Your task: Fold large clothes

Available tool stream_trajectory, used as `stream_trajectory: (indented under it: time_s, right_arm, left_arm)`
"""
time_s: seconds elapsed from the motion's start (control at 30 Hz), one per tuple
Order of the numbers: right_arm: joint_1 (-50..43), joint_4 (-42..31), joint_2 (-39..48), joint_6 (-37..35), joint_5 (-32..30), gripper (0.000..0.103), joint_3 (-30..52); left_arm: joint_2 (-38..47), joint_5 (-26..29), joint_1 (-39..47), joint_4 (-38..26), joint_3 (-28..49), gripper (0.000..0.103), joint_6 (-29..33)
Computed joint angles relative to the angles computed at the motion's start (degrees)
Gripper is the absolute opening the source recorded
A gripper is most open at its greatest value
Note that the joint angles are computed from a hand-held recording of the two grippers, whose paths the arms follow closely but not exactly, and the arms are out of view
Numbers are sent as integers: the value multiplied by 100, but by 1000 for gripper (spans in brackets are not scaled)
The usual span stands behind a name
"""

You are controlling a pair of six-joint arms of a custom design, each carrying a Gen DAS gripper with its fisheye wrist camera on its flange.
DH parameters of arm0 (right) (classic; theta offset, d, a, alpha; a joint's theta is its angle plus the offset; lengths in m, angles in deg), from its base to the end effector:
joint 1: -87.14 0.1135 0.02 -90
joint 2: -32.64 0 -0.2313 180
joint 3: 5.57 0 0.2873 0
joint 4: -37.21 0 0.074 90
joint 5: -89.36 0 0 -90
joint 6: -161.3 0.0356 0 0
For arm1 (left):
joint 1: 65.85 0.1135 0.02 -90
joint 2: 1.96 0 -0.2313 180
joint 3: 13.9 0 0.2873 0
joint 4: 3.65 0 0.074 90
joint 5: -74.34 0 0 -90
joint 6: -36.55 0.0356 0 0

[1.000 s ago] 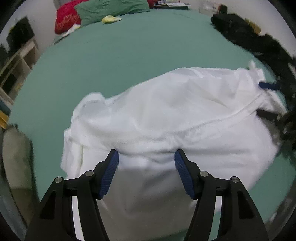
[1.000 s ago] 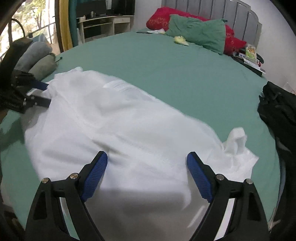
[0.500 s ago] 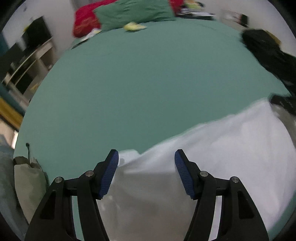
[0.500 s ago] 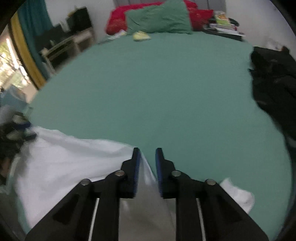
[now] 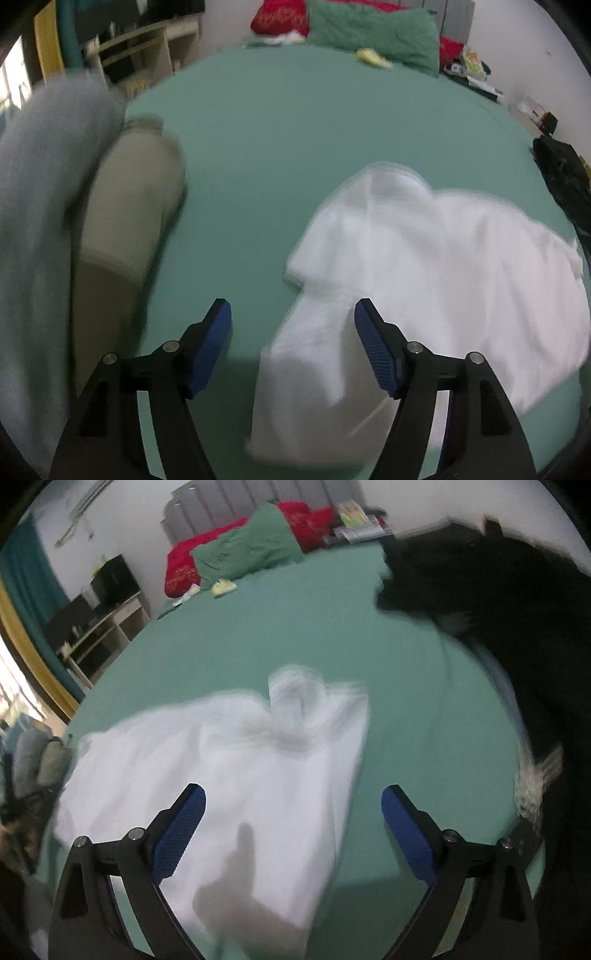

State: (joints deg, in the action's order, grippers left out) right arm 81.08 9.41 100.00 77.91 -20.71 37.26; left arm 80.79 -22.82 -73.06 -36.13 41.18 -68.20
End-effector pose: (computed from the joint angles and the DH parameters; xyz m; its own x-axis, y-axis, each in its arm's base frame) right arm 0.2578 -0.0151 0.1227 -0.7945 0.1931 -0.5758 -0.0181 0.9402 0.3402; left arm 0.2979 -0.0332 0.1147 -0.8482 -0.1473 -0.5089 -0.1582 0.9872 -0.0222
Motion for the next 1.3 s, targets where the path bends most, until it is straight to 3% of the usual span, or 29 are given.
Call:
stream_trajectory:
  time_s: [0.03,0.1,0.13,0.17,0.2,0.27,0.4,0.47,0.53,0.63,0.73,0.77,0.83,0.87,0.9,0.93,1.0,1.1,1.2,1.3]
  right_arm:
    - [-40,-95,-200,16,-164,91,-245]
    - [69,-138,-167,72,-201,69,-467]
    - [180,100,-360,257,-93,64,-744]
    - [189,219,-570,340,-157,39,-940]
    - [131,217,-554,345,-460,11,-976]
    - [161,311,-685,614,-723,9,-1138]
    - [178,-316,-2147,827,-557,7,-1532]
    - [45,-1085,-3164,645,-438,7,-1624]
    - [-61,-1742,-3871,504,-360,7,-1669]
    - [-439,-2805,-4728,239,-490,7,-1821]
    - [-891,-3426,-4976,-74,-720,7,-1944]
    - [-839,-3336,-4709,-70,-686,8,-1919]
    - [-503,-3008,-4336,83,-342,10,-1840]
    - [-427,-3014,-4380,102,-213,13,-1852]
    - [-383,-3070,-4493,123,-90,17,-1879]
    - [-398,-3055,-4496,122,-41,20,-1875]
    - [-397,-3133,-4753,205,127,37,-1926]
    - [-507,-2963,-4909,343,121,48,-2001]
    - [-602,-2697,-4531,357,14,49,-1969]
    - [-524,-2450,-4174,362,91,50,-1950]
  left_arm:
    - [-57,72,-5,18,-172,73,-13]
    - [-217,104,-107,195,-552,73,-47]
    - [-373,91,-141,351,-772,73,-113]
    - [-578,70,-194,415,-974,68,-233]
    - [-668,197,-174,436,-1057,42,-219]
    - [-1003,205,-301,277,-1213,6,-167]
    - [-2128,-260,-672,-183,-1663,5,-572]
    - [-3004,-421,-817,-713,-1971,5,-842]
    - [-3372,-187,-592,-1072,-1995,5,-743]
    - [-4076,-114,-915,-1866,-2300,5,-1148]
    - [-3934,-76,-1219,-2256,-2294,8,-1363]
    - [-3912,-129,-1265,-2320,-2245,12,-1371]
    - [-3892,-300,-1393,-2467,-2054,38,-1435]
    - [-3960,-428,-1420,-2491,-1949,57,-1446]
    - [-4022,-536,-1460,-2487,-1880,60,-1452]
    - [-4007,-604,-1486,-2434,-1790,60,-1395]
    - [-3598,-591,-1500,-2133,-1558,60,-1147]
    - [-2491,-574,-1295,-1566,-1171,60,-754]
    - [-1164,-340,-826,-1106,-788,59,-423]
    - [-787,-726,-540,-641,-780,56,-537]
